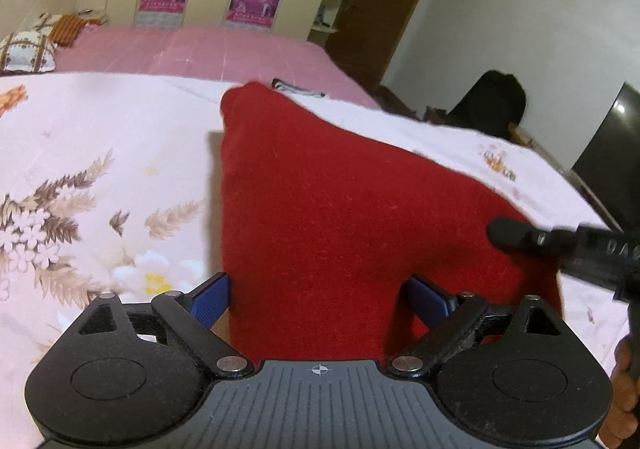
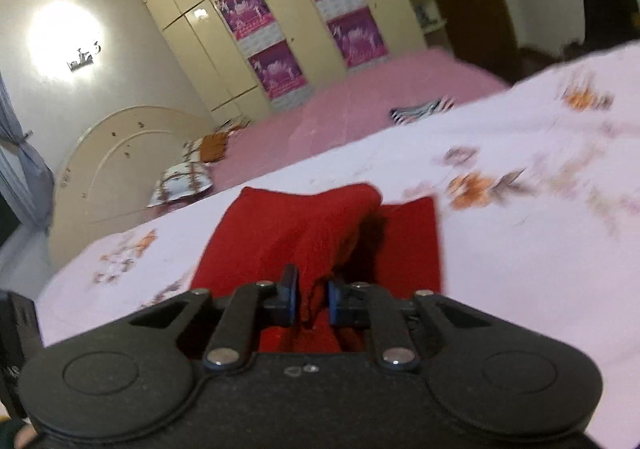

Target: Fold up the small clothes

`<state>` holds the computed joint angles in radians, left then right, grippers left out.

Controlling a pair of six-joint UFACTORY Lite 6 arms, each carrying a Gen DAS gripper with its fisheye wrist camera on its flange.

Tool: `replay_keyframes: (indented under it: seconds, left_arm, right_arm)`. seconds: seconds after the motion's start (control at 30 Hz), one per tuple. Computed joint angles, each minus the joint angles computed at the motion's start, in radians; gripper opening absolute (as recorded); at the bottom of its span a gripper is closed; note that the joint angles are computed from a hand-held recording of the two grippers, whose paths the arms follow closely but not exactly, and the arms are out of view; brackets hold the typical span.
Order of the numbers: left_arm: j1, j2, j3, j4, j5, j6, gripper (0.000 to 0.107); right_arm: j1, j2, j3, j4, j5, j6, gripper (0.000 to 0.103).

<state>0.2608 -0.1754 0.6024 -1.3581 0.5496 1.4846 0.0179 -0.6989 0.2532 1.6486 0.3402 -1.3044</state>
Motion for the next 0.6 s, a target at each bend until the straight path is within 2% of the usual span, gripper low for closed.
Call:
replay_keyframes:
  seconds: [0.07, 0.13, 0.23, 0.33, 0.37, 0.43, 0.53, 0.6]
  left_arm:
    - [0.001, 0.011, -0.009, 0.053, 0.012, -0.049, 0.093]
    - [-0.009, -0.001, -0.046, 0.064, -0.007, -0.013, 0.094]
    - [0.002, -0.018, -0.073, 0.032, -0.01, 0.059, 0.094]
    - [-0.002, -0.005, -0.045, 0.073, -0.01, -0.002, 0.094]
    - [-0.001, -0.006, -0.043, 0.082, -0.008, -0.016, 0.094]
    - [0.004, -0.016, -0.043, 0.096, 0.0, -0.025, 0.094]
    - [0.035, -0.028, -0.048, 0.107, 0.026, -0.025, 0.094]
    - [0.044, -0.019, -0.043, 0.096, 0.025, -0.016, 0.094]
  right_arm:
    - [0.01, 0.044, -0.023, 0.051, -0.045, -0.053, 0.01]
    - [0.014, 0.075, -0.068, 0.124, -0.088, -0.142, 0.008]
    - [-0.131, 0.098, -0.113, 0.059, 0.093, -0.105, 0.01]
    - [-0.257, 0.101, -0.08, -0.024, 0.242, -0.02, 0.035]
    - [-0.289, 0.121, -0.065, -0.005, 0.288, -0.029, 0.039]
    - [-0.269, 0.18, -0.009, 0.032, 0.283, -0.048, 0.04]
    - [-0.245, 0.357, 0.094, 0.132, 0.292, -0.147, 0.047]
    - [-0.221, 0.477, 0.17, 0.195, 0.3, -0.195, 0.047]
